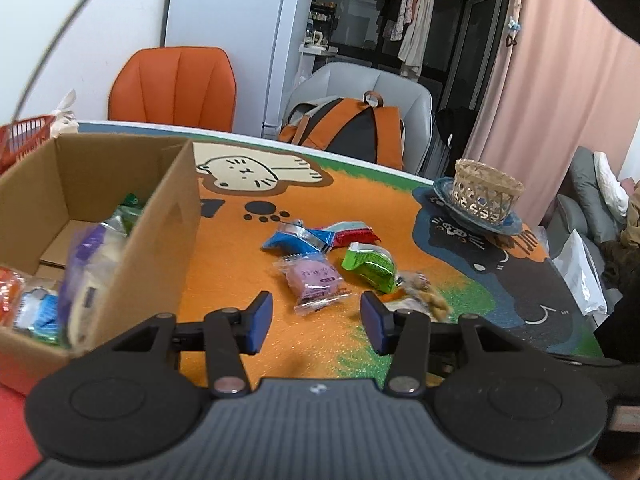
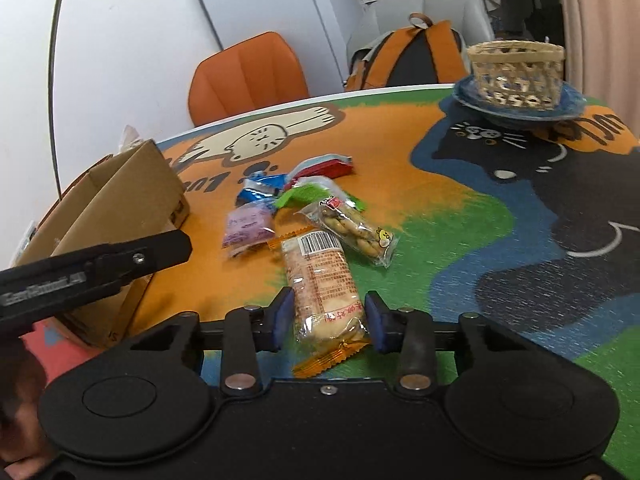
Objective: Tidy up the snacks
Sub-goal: 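Grasp the striped bread roll pack with the right gripper, then lower the left gripper onto the pink square pastry pack and grasp it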
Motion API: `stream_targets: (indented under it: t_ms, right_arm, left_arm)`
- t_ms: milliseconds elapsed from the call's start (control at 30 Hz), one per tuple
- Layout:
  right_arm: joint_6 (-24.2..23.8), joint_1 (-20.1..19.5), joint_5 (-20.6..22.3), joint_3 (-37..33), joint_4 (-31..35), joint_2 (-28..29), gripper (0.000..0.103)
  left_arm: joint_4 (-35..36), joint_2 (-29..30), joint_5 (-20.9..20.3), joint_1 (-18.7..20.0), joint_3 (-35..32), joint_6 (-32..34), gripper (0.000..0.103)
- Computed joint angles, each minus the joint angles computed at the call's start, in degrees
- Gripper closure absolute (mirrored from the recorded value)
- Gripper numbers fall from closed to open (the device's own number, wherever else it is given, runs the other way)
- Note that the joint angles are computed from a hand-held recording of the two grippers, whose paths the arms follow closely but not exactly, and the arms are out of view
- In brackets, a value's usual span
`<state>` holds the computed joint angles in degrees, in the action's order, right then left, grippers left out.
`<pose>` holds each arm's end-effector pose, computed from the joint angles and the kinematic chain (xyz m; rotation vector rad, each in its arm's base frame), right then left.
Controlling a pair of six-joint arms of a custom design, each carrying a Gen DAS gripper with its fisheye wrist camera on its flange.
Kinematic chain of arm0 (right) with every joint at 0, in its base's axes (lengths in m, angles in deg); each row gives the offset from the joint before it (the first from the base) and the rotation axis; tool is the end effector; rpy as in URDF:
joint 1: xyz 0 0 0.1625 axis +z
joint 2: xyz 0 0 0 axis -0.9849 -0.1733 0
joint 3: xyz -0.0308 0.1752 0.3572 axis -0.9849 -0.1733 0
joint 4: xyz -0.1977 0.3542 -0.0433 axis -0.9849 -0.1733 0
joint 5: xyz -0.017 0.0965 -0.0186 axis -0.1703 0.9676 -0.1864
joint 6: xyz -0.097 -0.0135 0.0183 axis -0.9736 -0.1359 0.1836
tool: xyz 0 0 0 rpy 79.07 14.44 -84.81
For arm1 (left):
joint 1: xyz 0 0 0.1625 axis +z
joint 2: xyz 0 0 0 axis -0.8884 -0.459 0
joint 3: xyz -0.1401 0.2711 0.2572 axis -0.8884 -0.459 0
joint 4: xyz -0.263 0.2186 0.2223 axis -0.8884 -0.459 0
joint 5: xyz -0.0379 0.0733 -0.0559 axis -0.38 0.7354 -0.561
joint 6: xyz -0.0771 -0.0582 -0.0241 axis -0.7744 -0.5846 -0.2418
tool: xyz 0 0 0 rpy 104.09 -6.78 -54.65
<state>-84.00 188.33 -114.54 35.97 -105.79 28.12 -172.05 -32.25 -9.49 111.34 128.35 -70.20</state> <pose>0.2891 -0.5248 -0.0015 0.8211 -2.6765 0.7710 -0.1053 -0.4565 0.2395 0.1157 2.1442 -1.2693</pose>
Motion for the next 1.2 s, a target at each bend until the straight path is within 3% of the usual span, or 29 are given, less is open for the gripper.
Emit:
stream_targets:
  t_ms: [200,400,633,767,867,1200]
  right_arm:
    - [1.20,-1.24,-0.45,2.64,-2.40,-2.39,0.068]
    - [1.30,-1.89,-1.11,2.99,-3.53,-2.81,0.068]
    - [-0.44,-1.57,-1.82,0.42,-3.04,-0.70,0.064]
    - [-0.84,-1.26,-2.11,-1.45,-2.46,0.55,0.063]
    - [-1.16,-1.12,-2.46,-1.91,-2.97,1.15,0.064]
    - [0.78,-1.21,-0.85,-0.08,-3.24,0.05,0.068]
  left_arm:
    - [-3.49,4.52,-1.02,2.22,-3.35,2.61,0.053]
    - [-7.34,9.22,-0.30,3.90,-7.32,6.46,0.039]
    - [-5.86,11.78,0.41,6.31,-10.58,5.97,0.039]
    - [-2.39,11.97,0.13,7.47,-11.58,3.93,0.039]
    - [-3.57,12.41,0.53,7.37,-11.49,5.27,0.054]
    - [4.59,7.67,0.96,5.02,-7.13,-2.49,0.055]
